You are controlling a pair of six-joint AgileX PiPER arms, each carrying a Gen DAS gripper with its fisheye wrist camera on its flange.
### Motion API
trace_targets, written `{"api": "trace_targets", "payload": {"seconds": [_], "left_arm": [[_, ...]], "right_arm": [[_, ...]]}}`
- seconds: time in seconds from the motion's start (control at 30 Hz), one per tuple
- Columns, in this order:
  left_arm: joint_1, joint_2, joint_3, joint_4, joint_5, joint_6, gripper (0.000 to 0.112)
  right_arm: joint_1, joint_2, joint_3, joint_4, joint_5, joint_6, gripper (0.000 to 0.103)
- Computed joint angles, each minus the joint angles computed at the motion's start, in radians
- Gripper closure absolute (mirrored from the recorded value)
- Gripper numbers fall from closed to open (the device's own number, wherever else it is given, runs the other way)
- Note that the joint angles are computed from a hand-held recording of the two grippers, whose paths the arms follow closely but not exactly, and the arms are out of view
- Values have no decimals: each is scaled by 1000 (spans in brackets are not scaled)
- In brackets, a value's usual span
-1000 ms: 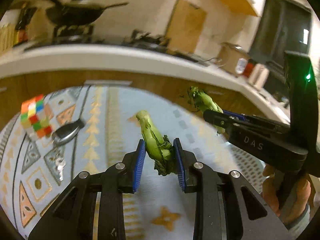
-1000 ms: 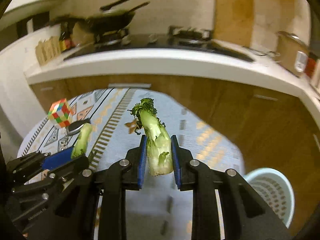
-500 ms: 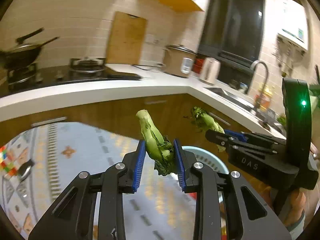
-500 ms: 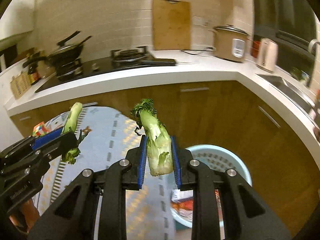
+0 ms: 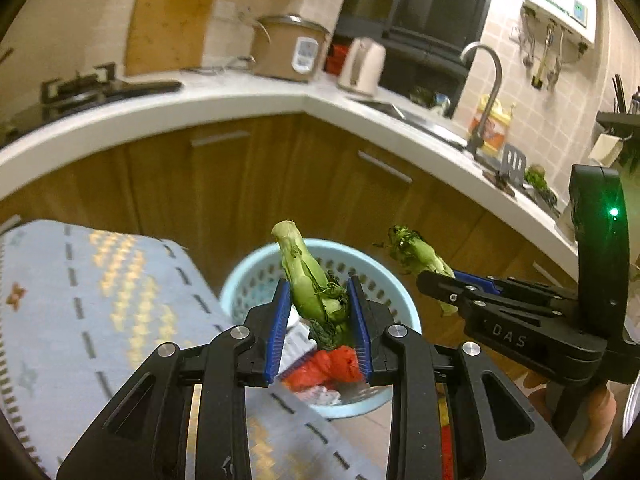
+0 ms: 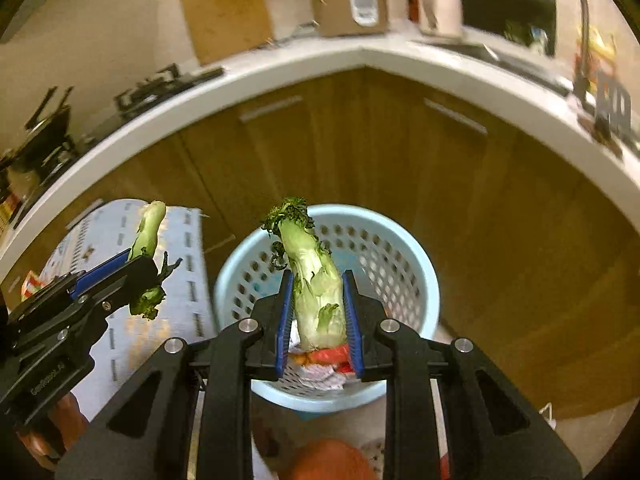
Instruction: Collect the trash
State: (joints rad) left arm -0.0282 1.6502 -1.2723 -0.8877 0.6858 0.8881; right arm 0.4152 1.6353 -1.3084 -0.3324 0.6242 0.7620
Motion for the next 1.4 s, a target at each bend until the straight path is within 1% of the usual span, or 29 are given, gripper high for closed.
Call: {"api": "trace_targets", "payload": {"seconds": [0.1,0.2,0.27,0.3,0.33,0.37,0.53,0.73,0.77,0.8,0.83,0.87,0.9,0.97,1.03,1.07,1.13,1.17,1.23,1.27,1.3,1.37,1.4], "left_arm": [[-27,41,-26,16,-2,-12,84],[-44,85,-65,28,18,-26,83],[-55,104,-82,41,14,-41,72],[-58,108,-82,35,9,-38,59],[-58,105,-72,23,-8,-28,54],[-60,101,-65,21,-18,-26,54],[-42,99,-60,15,-17,-26,53],[25,38,-5,-44,9,25,52],[38,13,16,-57,6,42,51],[46,-5,31,-67,2,55,47],[57,-30,51,-81,-5,72,43],[70,-65,83,-99,-16,95,42],[79,-85,98,-110,-19,108,41],[107,-157,163,-146,-39,154,38],[135,-221,220,-185,-59,206,32],[141,-246,242,-196,-70,225,30],[155,-315,310,-222,-128,288,29],[162,-346,346,-252,-160,338,28],[172,-381,402,-335,-222,441,23],[179,-393,423,-374,-244,481,23],[186,-401,455,-453,-279,555,23],[208,-394,478,-544,-279,633,23],[221,-384,477,-557,-268,640,23]], "right_arm": [[-33,18,14,45,-16,-29,82],[-50,44,3,80,-17,-51,81],[-69,67,-11,114,-14,-76,81],[-73,73,-15,123,-13,-84,81],[-75,78,-17,123,-11,-82,81],[-74,81,-18,118,-8,-77,81],[-76,76,-7,122,-18,-74,80],[-46,30,14,69,-21,-18,71],[-33,15,18,48,-22,1,70],[-23,5,21,29,-22,19,67],[-4,-11,27,-9,-22,55,65],[9,-24,32,-44,-20,87,59],[33,-43,41,-101,-18,142,58],[75,-73,56,-194,-14,230,57],[134,-102,75,-323,1,358,57],[161,-113,82,-382,13,414,57],[242,-132,99,-547,69,571,53],[263,-135,102,-586,89,608,51],[330,-146,123,-706,143,726,50],[360,-147,132,-752,173,778,50],[377,-145,135,-774,193,801,50],[424,-132,137,-832,258,865,50],[436,-128,133,-841,280,876,50]]}}
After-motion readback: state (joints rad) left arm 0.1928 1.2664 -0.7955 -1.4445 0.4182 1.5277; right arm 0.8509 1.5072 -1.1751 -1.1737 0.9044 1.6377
